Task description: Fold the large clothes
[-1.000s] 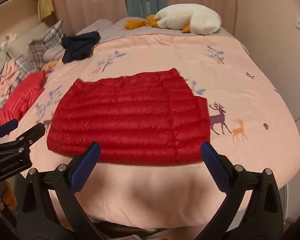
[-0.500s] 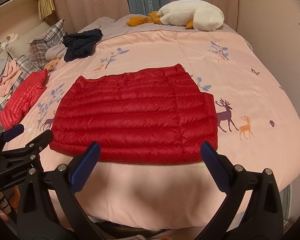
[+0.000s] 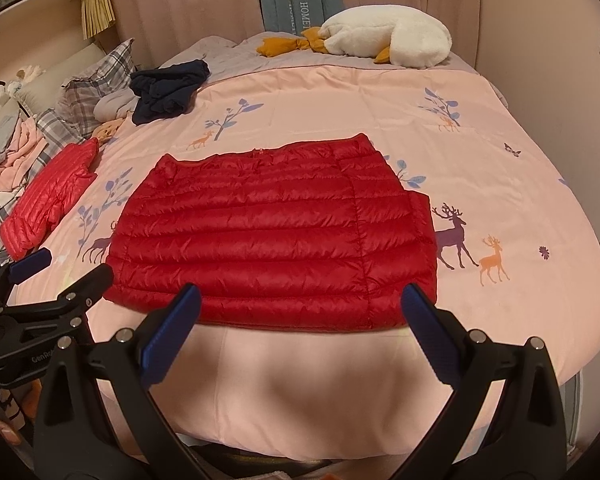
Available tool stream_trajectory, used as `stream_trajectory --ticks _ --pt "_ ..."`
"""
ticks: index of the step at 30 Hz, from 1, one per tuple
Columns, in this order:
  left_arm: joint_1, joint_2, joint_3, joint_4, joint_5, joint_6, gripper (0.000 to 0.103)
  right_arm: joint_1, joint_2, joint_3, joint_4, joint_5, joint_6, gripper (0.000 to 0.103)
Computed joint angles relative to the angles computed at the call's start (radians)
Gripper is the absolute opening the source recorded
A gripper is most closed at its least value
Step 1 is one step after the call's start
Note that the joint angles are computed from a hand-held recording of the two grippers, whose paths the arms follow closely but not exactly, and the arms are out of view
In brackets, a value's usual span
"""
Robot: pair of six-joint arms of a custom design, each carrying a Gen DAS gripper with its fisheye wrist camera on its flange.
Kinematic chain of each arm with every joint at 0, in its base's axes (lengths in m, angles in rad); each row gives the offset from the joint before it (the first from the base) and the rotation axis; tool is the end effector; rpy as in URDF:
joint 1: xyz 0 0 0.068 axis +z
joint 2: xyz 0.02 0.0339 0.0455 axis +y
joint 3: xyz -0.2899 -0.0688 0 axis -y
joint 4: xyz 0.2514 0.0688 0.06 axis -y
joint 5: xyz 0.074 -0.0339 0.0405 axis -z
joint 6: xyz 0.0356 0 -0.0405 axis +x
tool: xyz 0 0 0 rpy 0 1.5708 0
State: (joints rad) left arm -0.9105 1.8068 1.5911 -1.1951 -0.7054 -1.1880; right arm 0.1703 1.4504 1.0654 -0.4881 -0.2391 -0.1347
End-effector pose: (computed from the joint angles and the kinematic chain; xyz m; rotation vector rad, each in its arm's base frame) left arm 0.2405 -0.2720 0.3004 -0.4087 2.4062 0.2778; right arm 0.3046 0.0609 0.2793 -0.4744 2.3874 0.3078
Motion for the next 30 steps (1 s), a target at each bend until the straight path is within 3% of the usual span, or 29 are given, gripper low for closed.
stream_trajectory --ticks 30 --pt "-0.02 -0.005 0.035 -0.053 -0.034 -0.021 0.102 -0.009 -0.017 0.023 -0.014 -0.017 -0.005 0.101"
